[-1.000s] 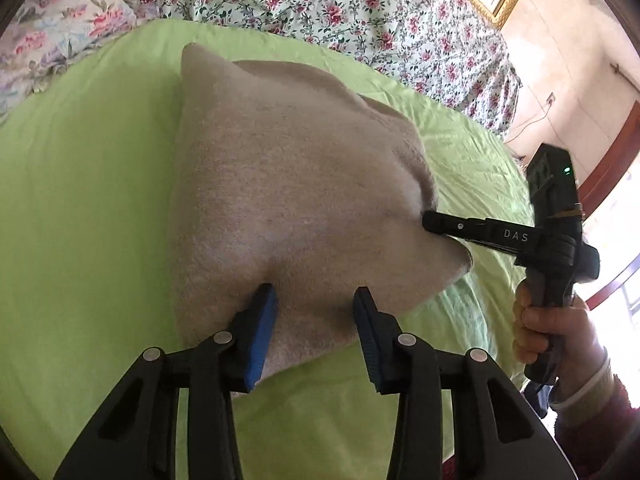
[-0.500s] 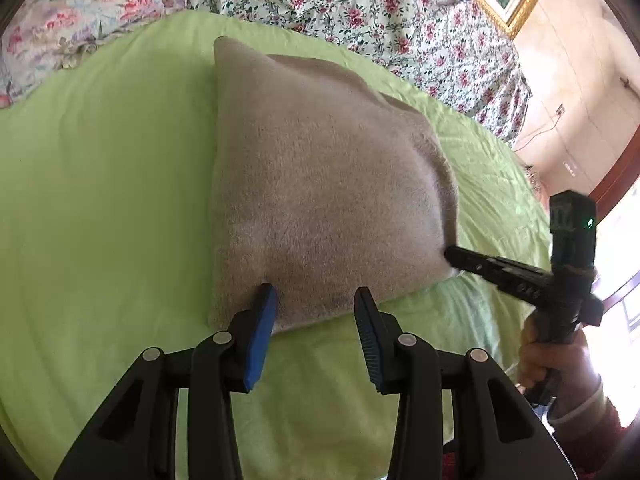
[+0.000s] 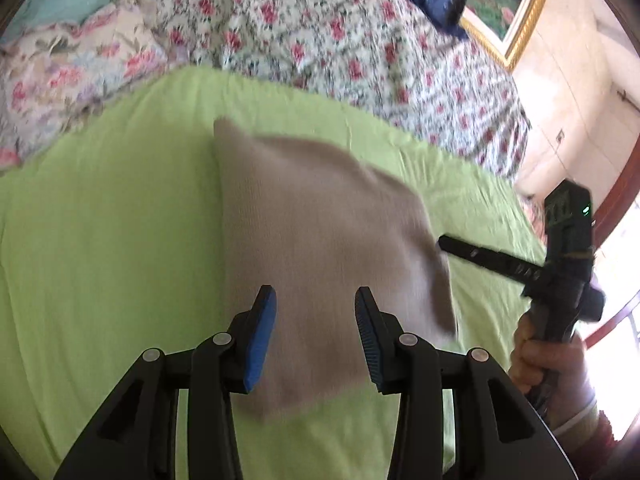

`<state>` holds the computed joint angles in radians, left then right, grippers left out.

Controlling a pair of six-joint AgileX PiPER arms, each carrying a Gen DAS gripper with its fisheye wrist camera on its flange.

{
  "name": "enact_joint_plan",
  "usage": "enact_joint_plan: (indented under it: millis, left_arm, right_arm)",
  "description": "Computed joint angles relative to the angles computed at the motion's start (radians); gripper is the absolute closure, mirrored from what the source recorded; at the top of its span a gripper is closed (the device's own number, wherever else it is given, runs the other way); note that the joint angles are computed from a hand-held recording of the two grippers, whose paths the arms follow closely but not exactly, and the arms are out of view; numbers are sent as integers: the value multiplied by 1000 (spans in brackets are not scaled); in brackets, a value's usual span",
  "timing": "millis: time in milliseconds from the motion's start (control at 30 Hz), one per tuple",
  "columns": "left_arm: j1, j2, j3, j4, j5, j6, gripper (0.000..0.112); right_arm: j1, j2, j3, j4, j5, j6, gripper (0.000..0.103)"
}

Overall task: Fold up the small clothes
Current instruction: 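Open the right gripper and pull both tools back from the folded sweater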

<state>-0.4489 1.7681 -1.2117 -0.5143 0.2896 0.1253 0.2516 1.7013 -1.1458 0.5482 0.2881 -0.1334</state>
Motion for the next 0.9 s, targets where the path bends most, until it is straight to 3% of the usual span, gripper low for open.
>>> enact_joint_plan:
  millis: [167,267,333,433,600,667,733,900]
  left_arm:
    - [59,218,-316,-49,190,45,71]
    - [70,350,-489,30,325,-51,74]
    - [57,350,-486,65,307,-65,74]
    - [28,332,-477,173,293,-151,74]
    - [-2,191,-294,275,198,-260,70]
    - [-22,128,-215,351,180,-348,61]
    - [-38,78,-141,427,162,-441,57]
    - [-75,-26,18,650,140,-703,50]
  right_arm:
    - [-20,154,-169,-266,70,269,97]
    - [-62,224,-207,-204,97,204,98]
    - [-87,230,-187,-85,74,98,98]
    - [-94,206,-176,-48,86,68,98]
    - [-62,55,-50,-49,56,72,95]
    - [-46,-10,9,-42,46,64,90]
    - [-24,-74,74,-58,30,86,68]
    - [58,-203,213,-206,-12,244,63]
